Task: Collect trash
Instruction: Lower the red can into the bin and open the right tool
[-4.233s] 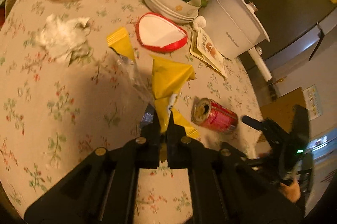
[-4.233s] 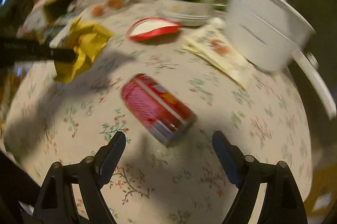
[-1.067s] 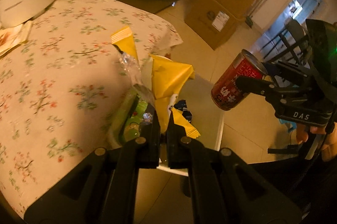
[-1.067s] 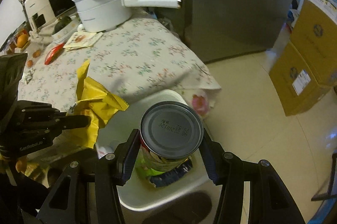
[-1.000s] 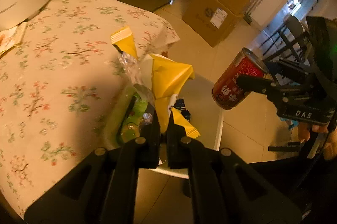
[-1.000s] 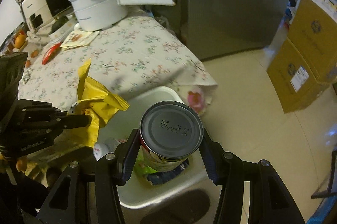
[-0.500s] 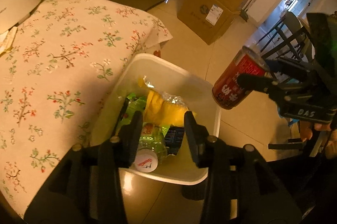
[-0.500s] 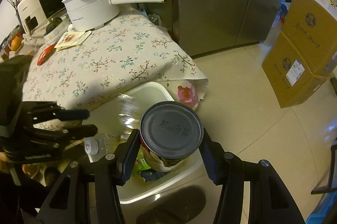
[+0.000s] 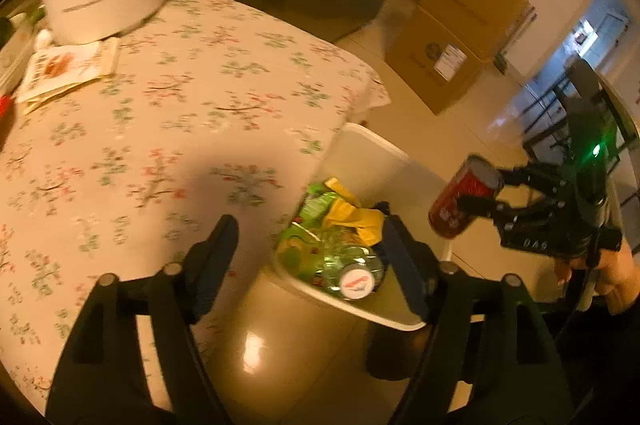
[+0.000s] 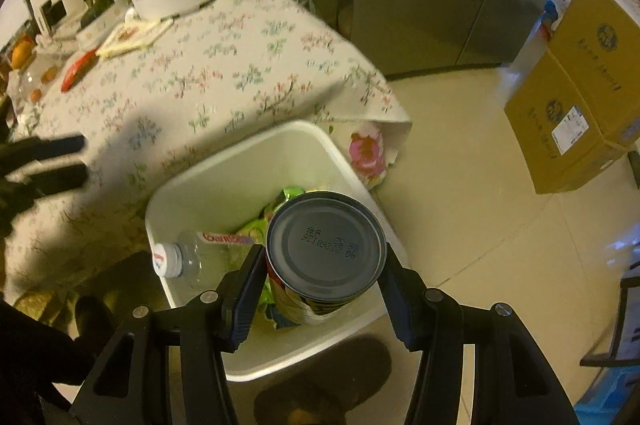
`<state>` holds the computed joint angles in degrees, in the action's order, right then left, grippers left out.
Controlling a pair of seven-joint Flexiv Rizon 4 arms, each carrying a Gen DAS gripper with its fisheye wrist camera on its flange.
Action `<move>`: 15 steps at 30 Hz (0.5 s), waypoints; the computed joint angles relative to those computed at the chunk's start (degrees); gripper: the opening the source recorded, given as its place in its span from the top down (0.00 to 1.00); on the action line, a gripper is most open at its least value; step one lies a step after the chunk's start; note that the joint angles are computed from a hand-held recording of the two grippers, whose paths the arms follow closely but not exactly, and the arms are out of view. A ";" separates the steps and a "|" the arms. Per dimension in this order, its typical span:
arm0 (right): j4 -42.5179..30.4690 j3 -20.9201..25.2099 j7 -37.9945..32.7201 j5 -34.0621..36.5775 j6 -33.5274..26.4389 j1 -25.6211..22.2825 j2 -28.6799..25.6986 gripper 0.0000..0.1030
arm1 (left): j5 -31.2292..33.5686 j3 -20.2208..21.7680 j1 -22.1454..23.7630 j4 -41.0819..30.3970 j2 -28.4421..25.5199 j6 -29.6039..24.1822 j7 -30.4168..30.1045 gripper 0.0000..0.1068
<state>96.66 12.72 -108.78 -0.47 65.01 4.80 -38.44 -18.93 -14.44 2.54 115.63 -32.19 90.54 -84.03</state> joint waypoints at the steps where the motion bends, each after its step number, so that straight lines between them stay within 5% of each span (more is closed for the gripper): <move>1: 0.12 -0.37 0.27 -0.36 -0.26 0.40 -0.18 0.45 | 0.09 1.41 -0.91 0.26 0.40 -0.06 -0.68 0.25; 8: -0.56 -1.01 2.24 -1.24 -4.03 1.63 -1.50 0.45 | 0.83 6.77 -3.67 1.47 2.13 -1.09 -3.73 0.14; 15: -2.43 -0.43 3.18 0.03 -8.92 1.38 -2.55 0.45 | 1.59 7.13 -3.16 2.49 3.02 -0.42 -4.16 0.10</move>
<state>94.23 12.29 -105.60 -0.44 56.09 6.18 -41.00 -17.33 -7.31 -0.62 118.13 -29.17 90.12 -88.18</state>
